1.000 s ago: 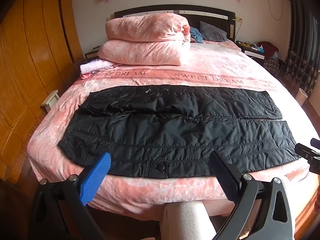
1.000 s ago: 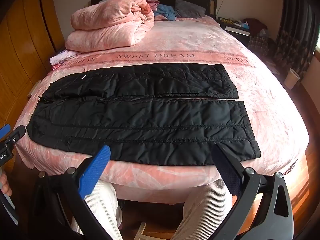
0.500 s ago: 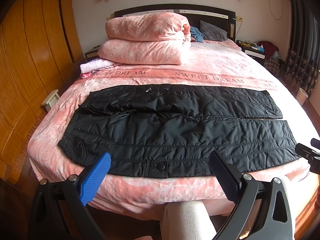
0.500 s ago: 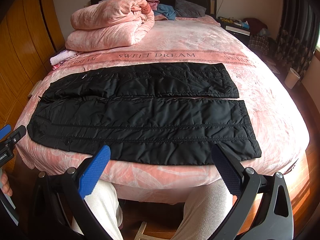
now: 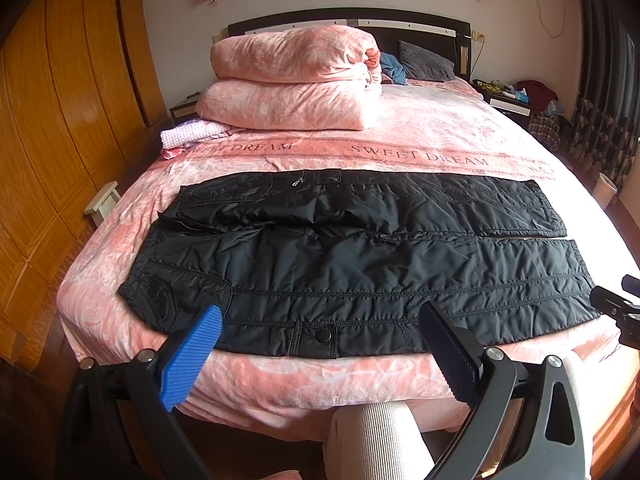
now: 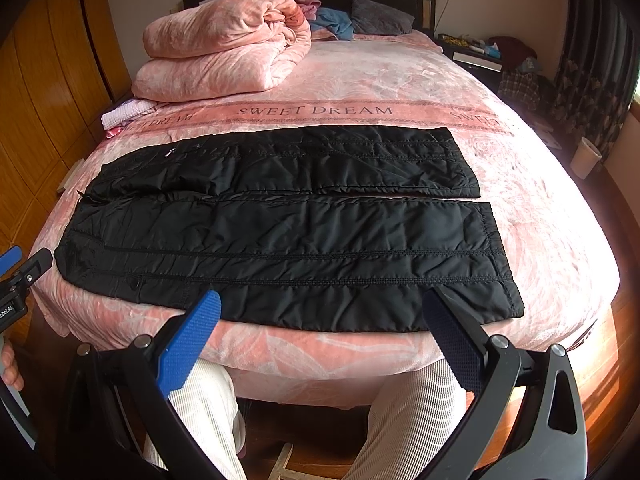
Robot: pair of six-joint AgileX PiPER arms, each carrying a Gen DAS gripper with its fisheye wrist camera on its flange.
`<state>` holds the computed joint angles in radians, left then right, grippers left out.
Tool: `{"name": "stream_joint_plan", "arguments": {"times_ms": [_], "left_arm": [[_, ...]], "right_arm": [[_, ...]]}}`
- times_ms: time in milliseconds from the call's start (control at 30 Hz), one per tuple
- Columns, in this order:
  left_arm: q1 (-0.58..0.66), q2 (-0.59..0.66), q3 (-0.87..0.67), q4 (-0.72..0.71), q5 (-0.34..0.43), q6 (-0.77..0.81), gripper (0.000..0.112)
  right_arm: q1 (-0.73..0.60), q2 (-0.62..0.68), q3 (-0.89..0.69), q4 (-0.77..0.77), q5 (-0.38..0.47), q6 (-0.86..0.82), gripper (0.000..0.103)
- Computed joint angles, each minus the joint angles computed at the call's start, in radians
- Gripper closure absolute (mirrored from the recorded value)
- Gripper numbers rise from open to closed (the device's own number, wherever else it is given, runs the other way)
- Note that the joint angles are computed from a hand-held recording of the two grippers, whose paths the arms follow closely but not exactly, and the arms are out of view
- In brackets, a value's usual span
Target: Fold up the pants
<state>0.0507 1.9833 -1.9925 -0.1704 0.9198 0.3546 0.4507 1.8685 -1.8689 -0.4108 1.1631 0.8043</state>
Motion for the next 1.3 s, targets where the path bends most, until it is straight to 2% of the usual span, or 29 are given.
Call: {"name": "stream_joint_plan", "arguments": {"times_ms": [1300], "left_arm": [[-0.008,-0.002,0.002,0.018,-0.003,-0.009,0.013]], "right_arm": [[-0.023,0.017,-0.013,0.034,-0.002,-0.023,0.002]]}}
